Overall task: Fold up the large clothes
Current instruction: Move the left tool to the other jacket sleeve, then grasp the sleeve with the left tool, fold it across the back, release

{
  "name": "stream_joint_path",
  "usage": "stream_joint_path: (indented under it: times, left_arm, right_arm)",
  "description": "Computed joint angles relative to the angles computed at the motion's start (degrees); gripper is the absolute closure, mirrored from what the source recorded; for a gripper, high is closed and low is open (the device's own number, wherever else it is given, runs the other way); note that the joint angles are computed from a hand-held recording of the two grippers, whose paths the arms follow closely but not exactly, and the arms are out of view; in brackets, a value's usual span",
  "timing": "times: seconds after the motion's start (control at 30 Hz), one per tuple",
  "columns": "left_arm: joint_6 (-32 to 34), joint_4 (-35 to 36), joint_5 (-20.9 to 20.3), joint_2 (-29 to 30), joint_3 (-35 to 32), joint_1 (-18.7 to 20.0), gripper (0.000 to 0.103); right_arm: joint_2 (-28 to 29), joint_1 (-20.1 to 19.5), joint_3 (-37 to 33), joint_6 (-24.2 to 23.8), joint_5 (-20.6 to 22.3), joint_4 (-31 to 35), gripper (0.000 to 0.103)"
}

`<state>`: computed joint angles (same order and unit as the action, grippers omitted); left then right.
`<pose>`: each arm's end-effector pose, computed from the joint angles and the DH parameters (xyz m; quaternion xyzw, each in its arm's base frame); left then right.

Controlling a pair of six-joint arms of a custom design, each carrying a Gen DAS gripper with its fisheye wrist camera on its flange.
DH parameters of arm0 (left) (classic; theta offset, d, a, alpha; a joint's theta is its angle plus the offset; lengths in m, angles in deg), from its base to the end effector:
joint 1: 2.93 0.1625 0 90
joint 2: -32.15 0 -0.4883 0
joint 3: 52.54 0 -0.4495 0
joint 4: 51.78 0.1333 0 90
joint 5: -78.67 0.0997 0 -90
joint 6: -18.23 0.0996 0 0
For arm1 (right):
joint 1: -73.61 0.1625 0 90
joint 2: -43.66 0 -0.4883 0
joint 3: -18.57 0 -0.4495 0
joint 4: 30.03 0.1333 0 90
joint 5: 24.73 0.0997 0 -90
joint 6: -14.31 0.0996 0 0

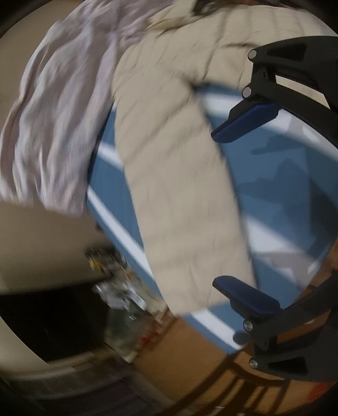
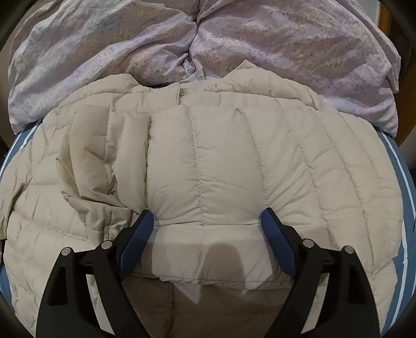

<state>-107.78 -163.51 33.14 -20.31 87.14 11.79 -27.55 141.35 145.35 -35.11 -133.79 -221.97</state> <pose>-0.2347 -0.2716 -0.0195 -0.1486 0.7912 -0.4053 0.4333 -0.1145 -0.5457 0.2612 0.1495 -0.8965 0.2256 0.3507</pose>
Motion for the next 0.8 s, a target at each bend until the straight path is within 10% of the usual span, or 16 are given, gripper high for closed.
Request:
stream_joint_path:
  times: [0.5,0.8]
  left_arm:
    - [-10.2,-14.2,-1.0,-10.4,13.1,2.7,0.033]
    - [-13.8,-8.8,-0.2,-10.1,10.7,4.6,0.060]
  right_arm:
    - [-0.6,-0.4,0.2,-0.9,0.7,1.1,0.016]
    - [-0.5,-0.4,0.4,-1.0,0.7,0.4,0.016]
